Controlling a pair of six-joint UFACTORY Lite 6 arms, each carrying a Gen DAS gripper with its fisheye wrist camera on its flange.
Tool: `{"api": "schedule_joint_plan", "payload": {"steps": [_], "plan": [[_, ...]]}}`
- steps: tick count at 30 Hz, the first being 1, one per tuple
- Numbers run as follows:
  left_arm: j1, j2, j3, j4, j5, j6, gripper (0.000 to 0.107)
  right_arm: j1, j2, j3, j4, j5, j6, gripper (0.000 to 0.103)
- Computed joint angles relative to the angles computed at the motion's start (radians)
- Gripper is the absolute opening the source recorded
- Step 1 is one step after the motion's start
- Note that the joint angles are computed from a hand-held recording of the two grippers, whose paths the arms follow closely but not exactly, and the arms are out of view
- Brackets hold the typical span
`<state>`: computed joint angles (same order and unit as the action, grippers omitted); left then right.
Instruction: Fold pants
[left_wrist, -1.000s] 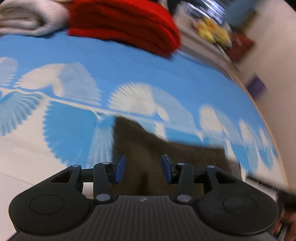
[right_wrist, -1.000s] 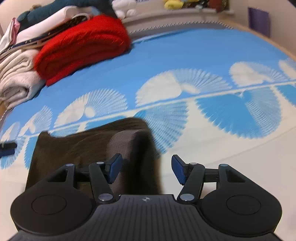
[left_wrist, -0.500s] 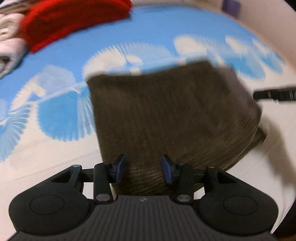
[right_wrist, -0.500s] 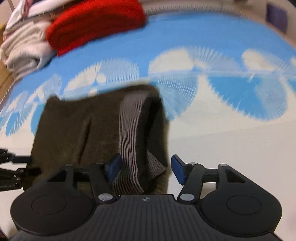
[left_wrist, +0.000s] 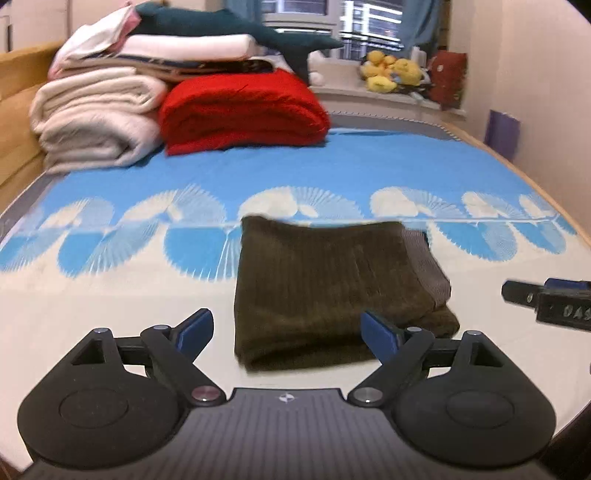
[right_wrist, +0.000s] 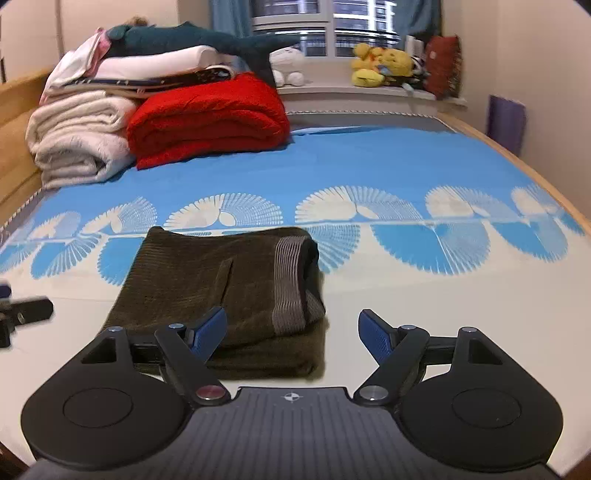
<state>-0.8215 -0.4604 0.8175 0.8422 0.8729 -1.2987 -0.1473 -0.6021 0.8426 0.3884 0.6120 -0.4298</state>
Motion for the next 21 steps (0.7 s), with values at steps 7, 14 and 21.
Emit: {"api": "schedule_joint_plan", "payload": {"steps": [7,14,21], "plan": [[-0.083,0.042,-0.037,-0.092,0.047,-0.030,0.091,0.046,-0.226,-0.177,-0.044,0.035,0.073,0.082],[-0.039,0.099,-0.180,0.073,-0.117,-0.194,0.091,0.123,-0.175,-0.209,-0.170,0.019,0.199,0.082],[0.006,0.168,-0.178,0.139,-0.160,-0.257,0.091,0.176,-0.122,-0.221,-0.247,-0.029,0.260,0.082]]}}
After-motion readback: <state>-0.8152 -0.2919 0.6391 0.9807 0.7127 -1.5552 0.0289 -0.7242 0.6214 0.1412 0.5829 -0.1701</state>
